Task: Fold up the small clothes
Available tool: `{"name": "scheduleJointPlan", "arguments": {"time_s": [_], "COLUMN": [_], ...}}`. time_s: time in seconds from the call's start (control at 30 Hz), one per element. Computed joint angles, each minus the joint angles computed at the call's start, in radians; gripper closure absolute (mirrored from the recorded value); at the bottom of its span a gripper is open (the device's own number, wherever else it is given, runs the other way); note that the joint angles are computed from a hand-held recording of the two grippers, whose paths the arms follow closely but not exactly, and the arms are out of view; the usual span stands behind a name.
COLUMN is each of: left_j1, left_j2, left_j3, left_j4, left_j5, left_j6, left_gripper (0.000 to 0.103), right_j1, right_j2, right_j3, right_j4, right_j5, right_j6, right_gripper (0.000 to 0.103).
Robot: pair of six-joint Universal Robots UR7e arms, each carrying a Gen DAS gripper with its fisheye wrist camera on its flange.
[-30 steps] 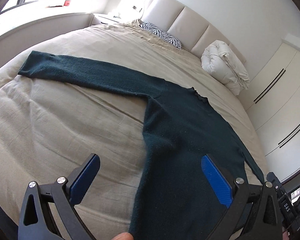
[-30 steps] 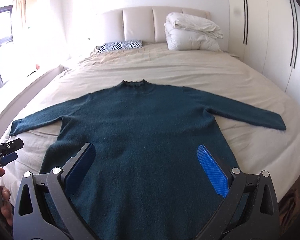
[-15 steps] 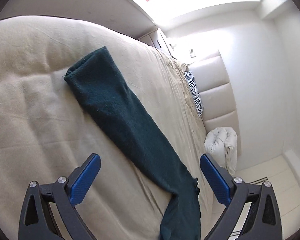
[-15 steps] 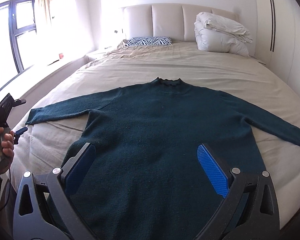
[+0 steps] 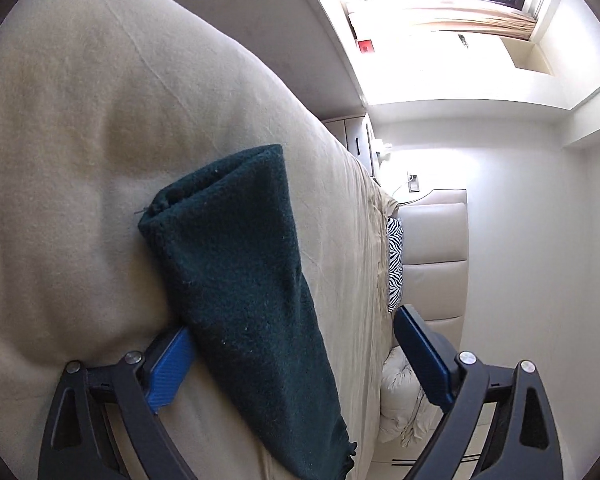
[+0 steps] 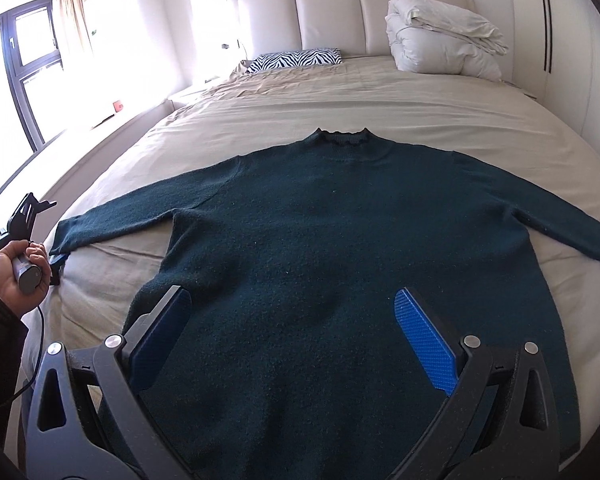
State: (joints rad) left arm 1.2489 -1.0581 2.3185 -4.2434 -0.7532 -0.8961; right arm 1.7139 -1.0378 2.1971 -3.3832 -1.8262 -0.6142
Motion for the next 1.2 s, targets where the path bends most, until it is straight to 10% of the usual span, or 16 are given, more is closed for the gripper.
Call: {"name": "scheduleJointPlan", "arguments": {"time_s": [0.3, 0.5, 0.8, 1.0, 1.2], "left_j1": [0.042, -0.083, -0.301, -0.297, -0.303], "left_j2": [-0.049, -0.027, 0.429, 0.517, 0.523], "left_j3": [-0.046, -0.239, -0.654, -0.668, -0.628], "left_j4": [0.223, 0.563, 0.978, 1.187, 1.136], "left_j5": [0.031, 0.147, 0.393, 0.418, 0.432], "left_j6": [-0.021, 0.311, 0.991, 0.923, 0.906], "left_gripper": [0.093, 0.094, 0.094, 0.093, 0.087], "right_j1": [-0.038, -0.088, -0.175, -0.231, -0.277], "right_j2": [-0.013, -0.031, -0.050, -0.012, 0.153], "right_j3": [-0.017, -0.035, -0.132, -0.304, -0.578], "right_j4": [0.038, 0.078, 0.186, 0.448, 0.850], "right_j5": [0.021, 0.052, 0.137, 0.242, 0.496], "right_j6": [0.038, 0.089, 0.150, 0.247, 0.412], "right_gripper": [0.000, 0.000, 0.000, 0.000, 0.012]}}
